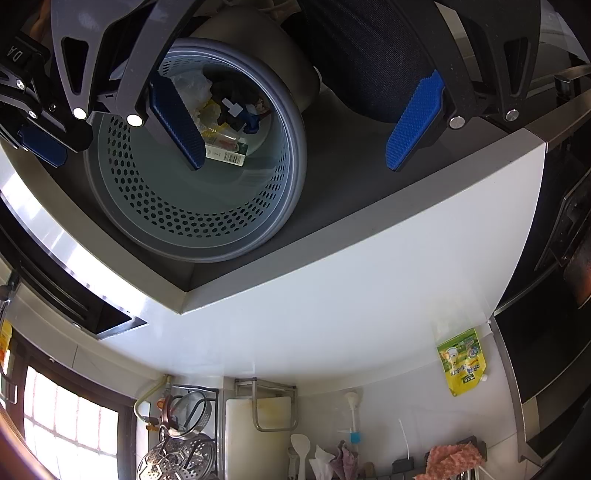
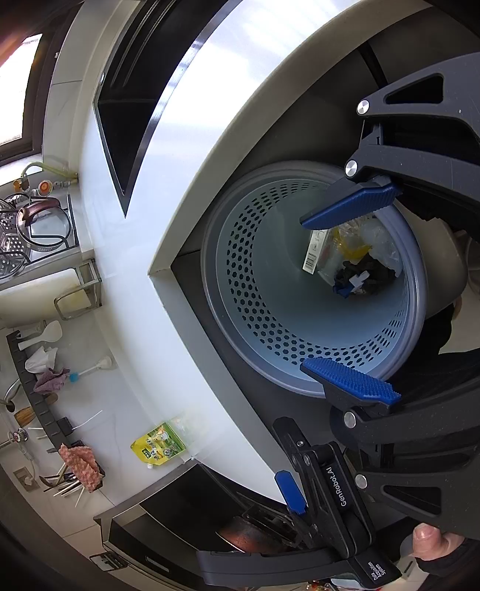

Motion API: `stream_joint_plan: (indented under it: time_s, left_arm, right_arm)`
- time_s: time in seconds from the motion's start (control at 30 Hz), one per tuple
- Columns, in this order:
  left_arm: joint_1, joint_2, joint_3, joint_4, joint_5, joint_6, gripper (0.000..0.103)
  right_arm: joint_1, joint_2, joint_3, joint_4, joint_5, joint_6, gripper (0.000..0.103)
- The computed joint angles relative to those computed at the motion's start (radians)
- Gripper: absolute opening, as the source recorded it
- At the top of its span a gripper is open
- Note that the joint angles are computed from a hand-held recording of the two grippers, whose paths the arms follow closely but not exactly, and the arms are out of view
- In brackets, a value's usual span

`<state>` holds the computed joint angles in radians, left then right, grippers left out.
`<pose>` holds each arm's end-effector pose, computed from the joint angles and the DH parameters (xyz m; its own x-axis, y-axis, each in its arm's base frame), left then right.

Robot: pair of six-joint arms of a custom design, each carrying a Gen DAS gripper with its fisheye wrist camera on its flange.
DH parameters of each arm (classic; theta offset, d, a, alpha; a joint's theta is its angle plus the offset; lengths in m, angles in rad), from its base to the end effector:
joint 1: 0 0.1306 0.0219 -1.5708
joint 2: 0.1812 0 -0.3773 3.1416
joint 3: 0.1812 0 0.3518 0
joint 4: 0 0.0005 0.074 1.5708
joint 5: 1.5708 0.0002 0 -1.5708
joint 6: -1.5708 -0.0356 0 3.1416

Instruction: Collect trash

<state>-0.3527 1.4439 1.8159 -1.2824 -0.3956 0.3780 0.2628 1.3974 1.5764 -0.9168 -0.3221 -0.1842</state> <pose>0.4133 -0.1380 0.5507 -0.7246 -0.0962 -0.6824 -0.1834 0.9814 0.0565 0.4324 0.1275 0.4979 -0.7251 -0.0152 -0.6884 -0.3456 0.8727 0.3449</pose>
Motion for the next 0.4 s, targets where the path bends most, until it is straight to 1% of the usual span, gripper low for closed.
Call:
stream_joint_plan:
  time_s: [0.4]
  left_arm:
    - [0.004,0.001,0.003,-0.007,0.012,0.005,0.096]
  right_arm:
    - [0.001,-0.001,-0.001,0.001,0.002,-0.002,0.070]
